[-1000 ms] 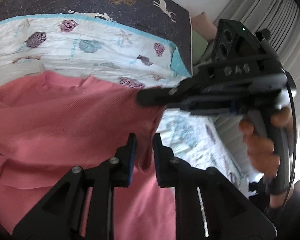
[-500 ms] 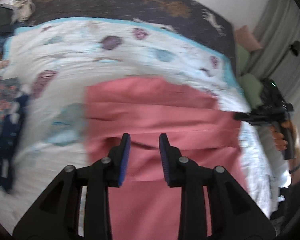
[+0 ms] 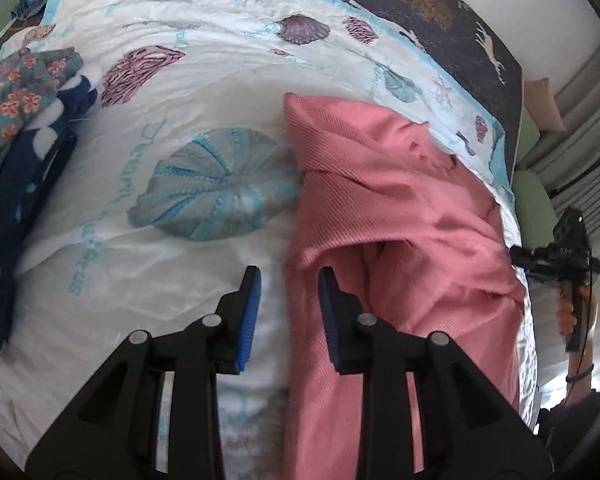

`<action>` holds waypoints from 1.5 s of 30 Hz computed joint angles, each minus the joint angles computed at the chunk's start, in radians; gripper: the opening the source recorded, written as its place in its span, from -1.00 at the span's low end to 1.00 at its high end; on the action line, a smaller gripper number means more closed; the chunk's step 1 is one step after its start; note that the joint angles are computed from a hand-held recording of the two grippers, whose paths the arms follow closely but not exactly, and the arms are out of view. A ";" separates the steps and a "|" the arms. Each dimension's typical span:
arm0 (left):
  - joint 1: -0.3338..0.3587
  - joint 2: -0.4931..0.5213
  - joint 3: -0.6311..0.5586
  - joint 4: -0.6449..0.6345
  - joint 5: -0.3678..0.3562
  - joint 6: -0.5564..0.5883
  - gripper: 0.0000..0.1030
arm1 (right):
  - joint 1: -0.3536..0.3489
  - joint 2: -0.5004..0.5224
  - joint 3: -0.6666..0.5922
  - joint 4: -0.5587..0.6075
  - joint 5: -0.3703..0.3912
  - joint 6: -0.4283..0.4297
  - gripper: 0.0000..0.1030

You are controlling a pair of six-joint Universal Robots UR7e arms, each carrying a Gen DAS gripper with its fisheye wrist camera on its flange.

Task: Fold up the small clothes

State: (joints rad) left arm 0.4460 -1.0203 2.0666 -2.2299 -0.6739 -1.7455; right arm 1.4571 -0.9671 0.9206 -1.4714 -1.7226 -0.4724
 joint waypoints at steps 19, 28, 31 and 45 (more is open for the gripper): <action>-0.211 0.024 -0.036 0.262 -0.091 -0.231 -0.07 | -0.002 -0.424 0.420 -0.152 -0.031 -0.222 0.27; -0.098 0.075 -0.121 0.419 0.116 -0.060 -0.07 | 0.225 -0.277 0.386 -0.106 -0.026 -0.327 0.27; -0.025 0.080 -0.107 0.322 0.177 0.045 -0.07 | 0.307 -0.156 0.316 -0.063 -0.072 -0.327 0.27; 0.005 0.121 0.005 -0.238 0.258 0.448 -0.45 | 0.363 0.192 0.257 -0.051 -0.111 -0.141 0.25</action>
